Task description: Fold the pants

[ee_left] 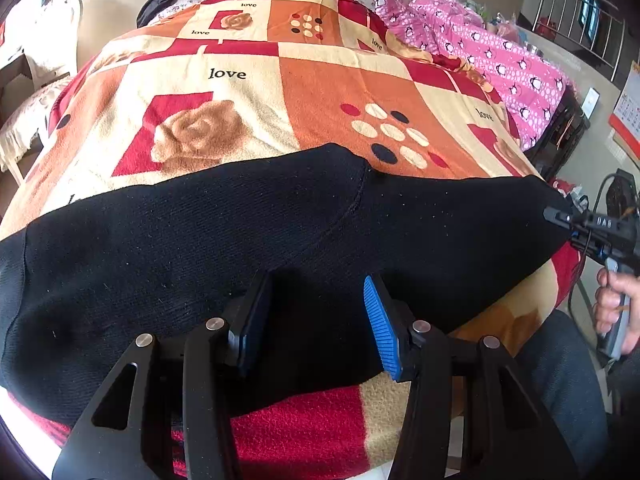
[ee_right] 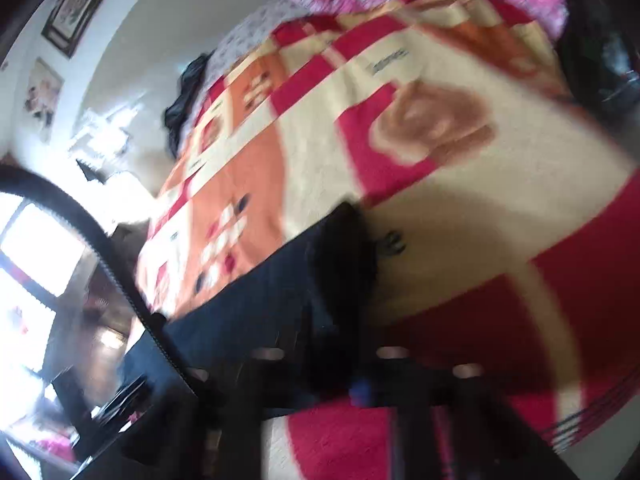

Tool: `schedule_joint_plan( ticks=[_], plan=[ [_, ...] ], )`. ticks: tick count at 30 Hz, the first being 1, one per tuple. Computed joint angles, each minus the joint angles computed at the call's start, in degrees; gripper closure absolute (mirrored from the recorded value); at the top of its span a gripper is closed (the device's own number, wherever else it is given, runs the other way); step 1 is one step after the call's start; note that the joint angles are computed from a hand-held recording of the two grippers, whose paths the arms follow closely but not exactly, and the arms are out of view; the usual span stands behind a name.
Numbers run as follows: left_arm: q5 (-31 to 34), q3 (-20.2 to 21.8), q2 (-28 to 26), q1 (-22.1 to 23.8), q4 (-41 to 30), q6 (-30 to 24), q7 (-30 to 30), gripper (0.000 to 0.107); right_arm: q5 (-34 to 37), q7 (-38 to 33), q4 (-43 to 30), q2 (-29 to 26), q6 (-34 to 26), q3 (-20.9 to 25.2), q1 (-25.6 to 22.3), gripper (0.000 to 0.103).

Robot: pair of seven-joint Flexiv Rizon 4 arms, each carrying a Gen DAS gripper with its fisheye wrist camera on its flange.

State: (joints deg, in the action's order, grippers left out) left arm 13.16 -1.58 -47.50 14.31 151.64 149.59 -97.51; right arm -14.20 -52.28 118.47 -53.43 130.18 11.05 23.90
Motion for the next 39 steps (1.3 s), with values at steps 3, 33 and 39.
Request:
schedule_joint_plan(
  ticks=[3,33,39],
  plan=[
    [0.35,-0.12,0.02,0.41,-0.07,-0.16,-0.19,0.059,-0.16,2.04,0.79,0.39,0.46,-4.41,3.99,0.091],
    [-11.97,-43.64,11.04,15.43,-29.08,-74.77,1.54,0.059,21.44,-24.15,-1.38,2.04,1.83,-18.26,29.95,0.092],
    [-16.48,-42.07,10.49,12.92,-28.77,-73.24,4.02,0.059,23.21,-27.71,-2.31,2.54,1.33,-15.51,28.66,0.092]
  ],
)
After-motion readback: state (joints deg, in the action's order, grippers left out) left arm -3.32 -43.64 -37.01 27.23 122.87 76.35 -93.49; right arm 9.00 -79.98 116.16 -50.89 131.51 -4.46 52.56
